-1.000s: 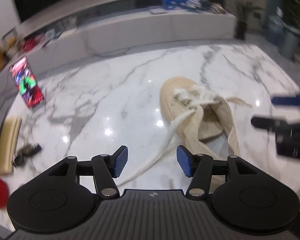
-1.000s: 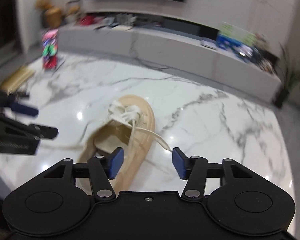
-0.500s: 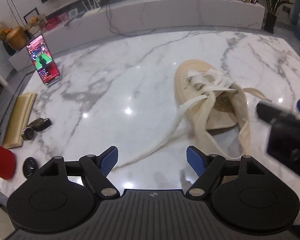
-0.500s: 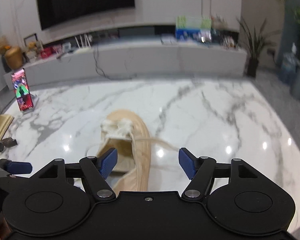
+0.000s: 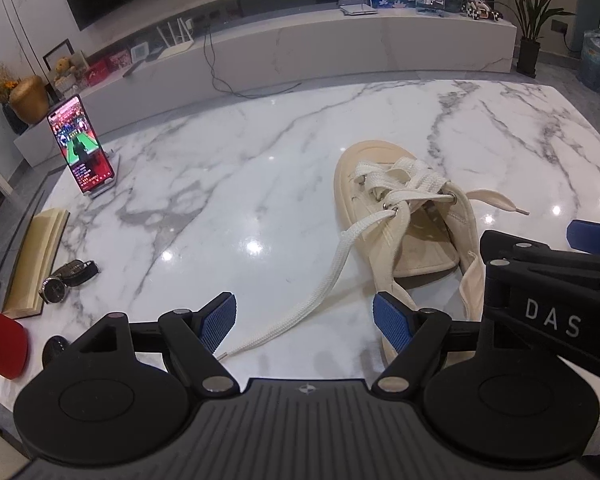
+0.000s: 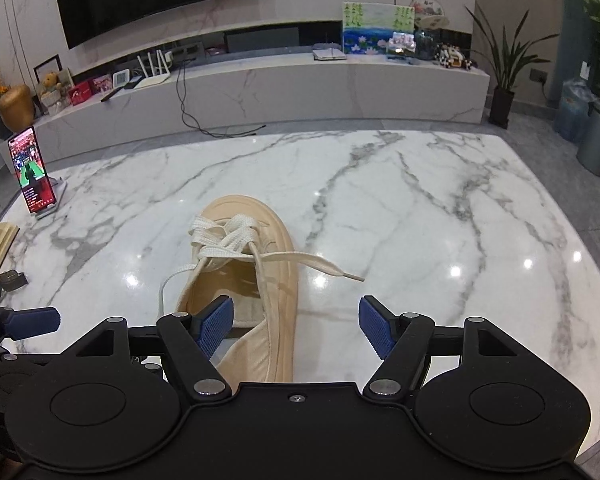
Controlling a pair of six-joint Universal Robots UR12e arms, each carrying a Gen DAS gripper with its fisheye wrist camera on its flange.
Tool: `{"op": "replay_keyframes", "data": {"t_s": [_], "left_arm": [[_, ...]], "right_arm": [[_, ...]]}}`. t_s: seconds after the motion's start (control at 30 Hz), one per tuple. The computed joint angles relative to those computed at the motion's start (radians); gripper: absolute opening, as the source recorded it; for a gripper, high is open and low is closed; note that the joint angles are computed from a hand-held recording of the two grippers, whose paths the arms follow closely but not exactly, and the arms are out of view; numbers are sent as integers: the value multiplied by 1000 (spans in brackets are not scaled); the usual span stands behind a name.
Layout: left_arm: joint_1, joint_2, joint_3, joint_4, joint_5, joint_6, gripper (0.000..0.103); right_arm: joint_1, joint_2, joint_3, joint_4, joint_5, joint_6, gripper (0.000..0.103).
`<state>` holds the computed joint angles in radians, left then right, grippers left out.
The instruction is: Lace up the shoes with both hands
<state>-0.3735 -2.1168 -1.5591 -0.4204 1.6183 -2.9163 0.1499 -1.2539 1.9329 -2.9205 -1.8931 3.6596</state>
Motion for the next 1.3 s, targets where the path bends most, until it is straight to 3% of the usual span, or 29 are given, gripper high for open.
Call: {"op": "replay_keyframes", "data": {"t_s": [0.27, 0.67, 1.3], "left_arm": [[6, -2, 4, 7, -2, -52, 75], [6, -3, 2, 33, 10, -69, 75], [1, -4, -2, 57, 26, -44, 75]], "right_arm": [[0, -2, 3, -12, -18, 12, 67], [9, 4, -12, 38, -47, -4, 67], [12, 3, -15, 55, -52, 3, 67]]}}
